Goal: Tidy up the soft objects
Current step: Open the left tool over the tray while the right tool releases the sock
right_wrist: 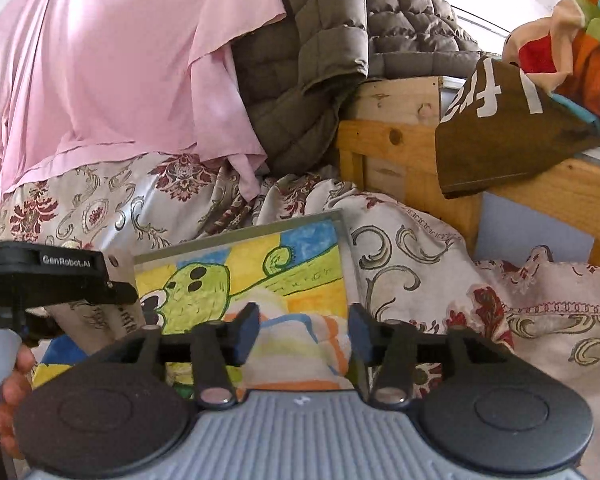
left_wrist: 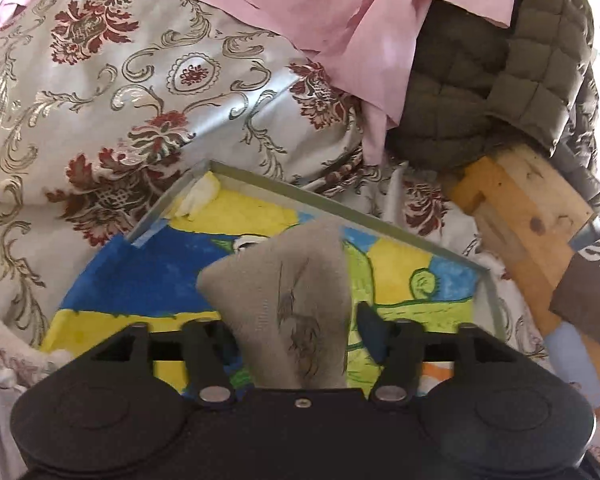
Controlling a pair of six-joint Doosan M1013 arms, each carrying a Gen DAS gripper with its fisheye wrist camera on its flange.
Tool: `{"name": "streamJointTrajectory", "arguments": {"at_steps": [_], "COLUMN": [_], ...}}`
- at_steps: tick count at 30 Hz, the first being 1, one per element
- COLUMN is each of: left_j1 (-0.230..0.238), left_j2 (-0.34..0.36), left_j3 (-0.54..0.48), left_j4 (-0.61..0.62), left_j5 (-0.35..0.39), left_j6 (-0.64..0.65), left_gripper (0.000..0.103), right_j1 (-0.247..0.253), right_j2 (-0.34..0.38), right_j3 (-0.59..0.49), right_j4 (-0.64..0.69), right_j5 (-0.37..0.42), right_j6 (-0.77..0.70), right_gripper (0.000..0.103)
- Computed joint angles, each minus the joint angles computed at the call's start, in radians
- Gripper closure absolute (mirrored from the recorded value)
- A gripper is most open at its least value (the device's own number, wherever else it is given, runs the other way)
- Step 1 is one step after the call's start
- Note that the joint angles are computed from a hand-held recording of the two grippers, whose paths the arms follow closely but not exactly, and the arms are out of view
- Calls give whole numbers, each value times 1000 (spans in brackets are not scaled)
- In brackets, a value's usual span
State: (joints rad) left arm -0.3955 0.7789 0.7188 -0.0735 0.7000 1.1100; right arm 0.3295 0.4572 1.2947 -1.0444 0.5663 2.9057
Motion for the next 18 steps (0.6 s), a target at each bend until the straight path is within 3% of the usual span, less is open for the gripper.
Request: {"name": "streamJointTrajectory", "arguments": {"at_steps": [2, 6, 8, 13, 18], "left_j1": [1, -3, -3, -7, -8], "left_j2": [-3, -17, -37, -118, -199], "left_j3": [0, 9, 39, 162, 275], "left_j4": [0, 40, 42, 88, 126], "left_j5": [15, 42, 14, -115, -216], "left_j6": [15, 16, 28, 51, 74], "left_gripper": [24, 15, 12, 1, 1], "right_j1": [1, 4, 8, 22, 41], "right_j2": [-4, -17, -25, -48, -83], "right_j3": [4, 14, 23, 46, 82], "right_j4": [-11, -46, -92, -179, -301], "right_j5": [-2, -12, -17, -16, 1], "right_j6": [1, 37, 72, 137, 283], "right_gripper": [39, 29, 22, 16, 3]}}
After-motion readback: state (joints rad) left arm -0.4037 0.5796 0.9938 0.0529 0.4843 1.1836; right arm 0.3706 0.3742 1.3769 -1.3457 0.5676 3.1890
